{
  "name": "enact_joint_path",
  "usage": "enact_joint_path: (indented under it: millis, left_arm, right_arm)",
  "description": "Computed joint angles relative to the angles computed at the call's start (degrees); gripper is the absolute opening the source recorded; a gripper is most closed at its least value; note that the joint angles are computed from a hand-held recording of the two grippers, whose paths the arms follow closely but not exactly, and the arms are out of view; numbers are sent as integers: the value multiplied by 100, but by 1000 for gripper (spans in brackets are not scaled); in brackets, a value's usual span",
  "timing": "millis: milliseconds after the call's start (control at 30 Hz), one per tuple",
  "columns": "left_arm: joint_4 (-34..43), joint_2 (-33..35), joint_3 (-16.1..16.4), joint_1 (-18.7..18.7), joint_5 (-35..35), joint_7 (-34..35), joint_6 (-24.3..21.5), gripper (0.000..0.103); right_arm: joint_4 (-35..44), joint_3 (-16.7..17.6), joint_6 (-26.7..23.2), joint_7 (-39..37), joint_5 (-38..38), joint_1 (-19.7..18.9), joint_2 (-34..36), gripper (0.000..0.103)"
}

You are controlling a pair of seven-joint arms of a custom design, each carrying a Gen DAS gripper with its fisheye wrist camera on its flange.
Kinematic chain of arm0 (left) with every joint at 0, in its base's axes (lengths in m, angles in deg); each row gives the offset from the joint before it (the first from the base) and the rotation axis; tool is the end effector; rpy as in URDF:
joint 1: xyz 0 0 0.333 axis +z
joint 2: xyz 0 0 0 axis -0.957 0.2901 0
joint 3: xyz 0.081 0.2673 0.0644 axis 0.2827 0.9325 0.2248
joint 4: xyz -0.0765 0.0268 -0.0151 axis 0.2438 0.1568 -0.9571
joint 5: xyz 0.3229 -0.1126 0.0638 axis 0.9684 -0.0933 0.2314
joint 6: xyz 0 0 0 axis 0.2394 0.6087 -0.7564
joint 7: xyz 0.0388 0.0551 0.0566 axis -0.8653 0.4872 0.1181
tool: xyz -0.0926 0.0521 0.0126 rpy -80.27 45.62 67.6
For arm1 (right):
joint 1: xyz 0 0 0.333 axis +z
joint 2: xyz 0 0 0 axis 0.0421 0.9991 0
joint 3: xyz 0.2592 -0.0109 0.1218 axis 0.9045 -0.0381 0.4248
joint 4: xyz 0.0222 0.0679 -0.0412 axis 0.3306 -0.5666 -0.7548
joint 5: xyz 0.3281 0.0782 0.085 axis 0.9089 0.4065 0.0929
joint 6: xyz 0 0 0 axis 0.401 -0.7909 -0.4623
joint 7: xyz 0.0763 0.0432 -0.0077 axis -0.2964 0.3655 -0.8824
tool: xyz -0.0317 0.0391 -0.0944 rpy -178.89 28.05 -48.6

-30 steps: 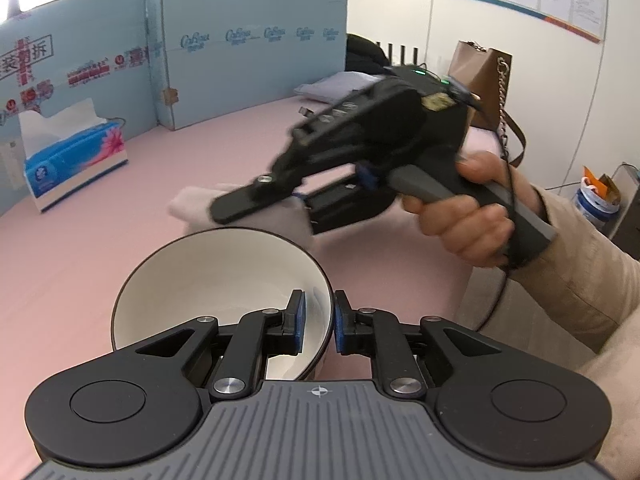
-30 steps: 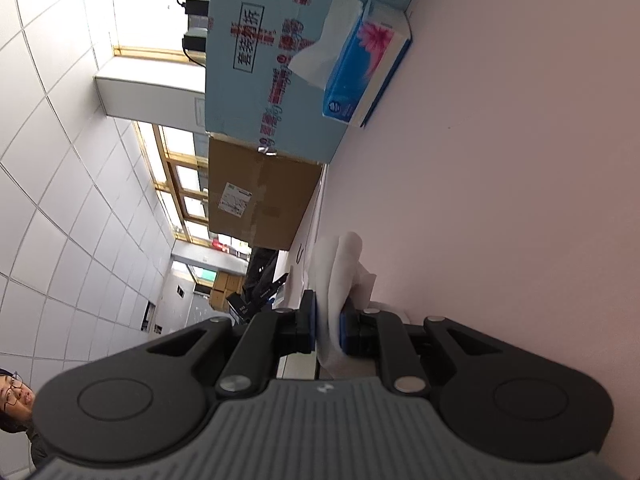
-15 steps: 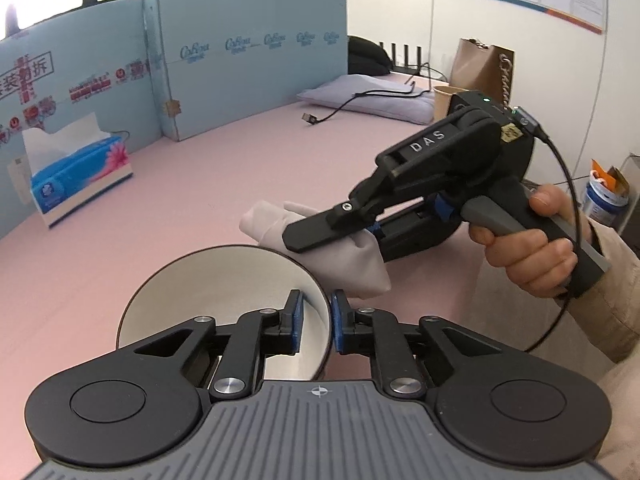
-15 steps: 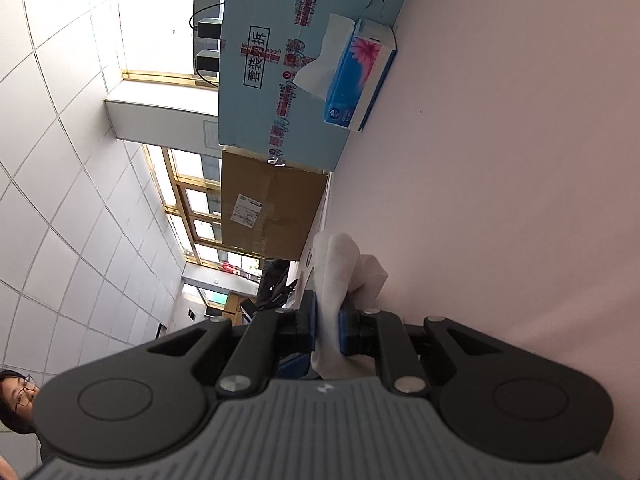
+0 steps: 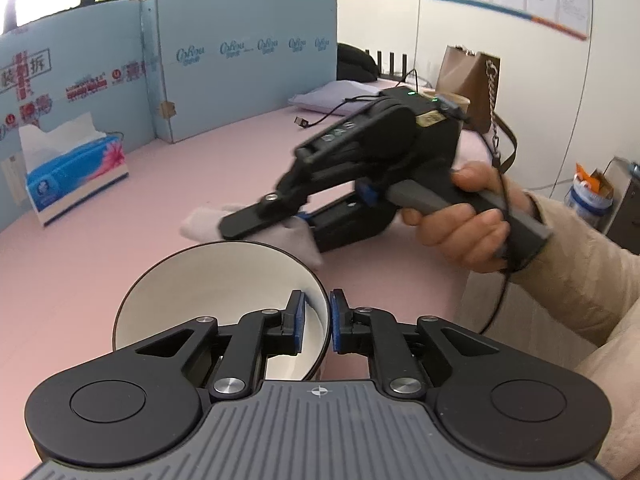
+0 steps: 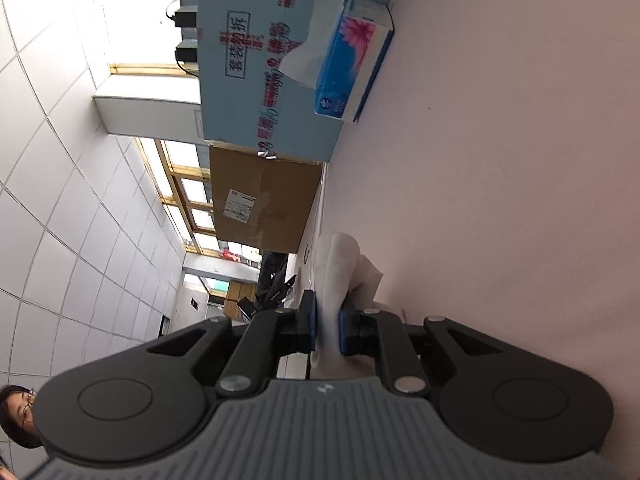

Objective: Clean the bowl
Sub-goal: 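Keep wiping the bowl's outer side with the cloth in the right gripper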

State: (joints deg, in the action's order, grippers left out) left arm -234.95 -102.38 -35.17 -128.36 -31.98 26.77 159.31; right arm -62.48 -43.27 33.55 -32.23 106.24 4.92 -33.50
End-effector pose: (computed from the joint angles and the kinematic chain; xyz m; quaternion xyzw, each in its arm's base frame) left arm 0.4005 -0.0663 0.4191 -0.4787 0.7589 -0.3801 0.2244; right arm 0.6017 0.2160 0.3415 -0.5876 0.4920 0.4034 0.5000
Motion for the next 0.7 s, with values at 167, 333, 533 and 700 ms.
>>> enact_joint_path:
  millis: [167,333,533,700]
  left_arm:
    - [-1,-76,208,-176,41,74,5,19]
    - [-19,-151,386,-340,15,154,42,20]
    - [3,-127,432,-397,-28,144,58,22]
    - [7,-40,289,-280,-34,40,80,22]
  right_arm:
    - [683,65,-34,378,-471,136,427,15]
    - [1260,244,-101,671,-808,194,816,15]
    - [1495,412,-94,778,-1011,192,966,15]
    - [1150,451,-62,591,-847,36,770,15]
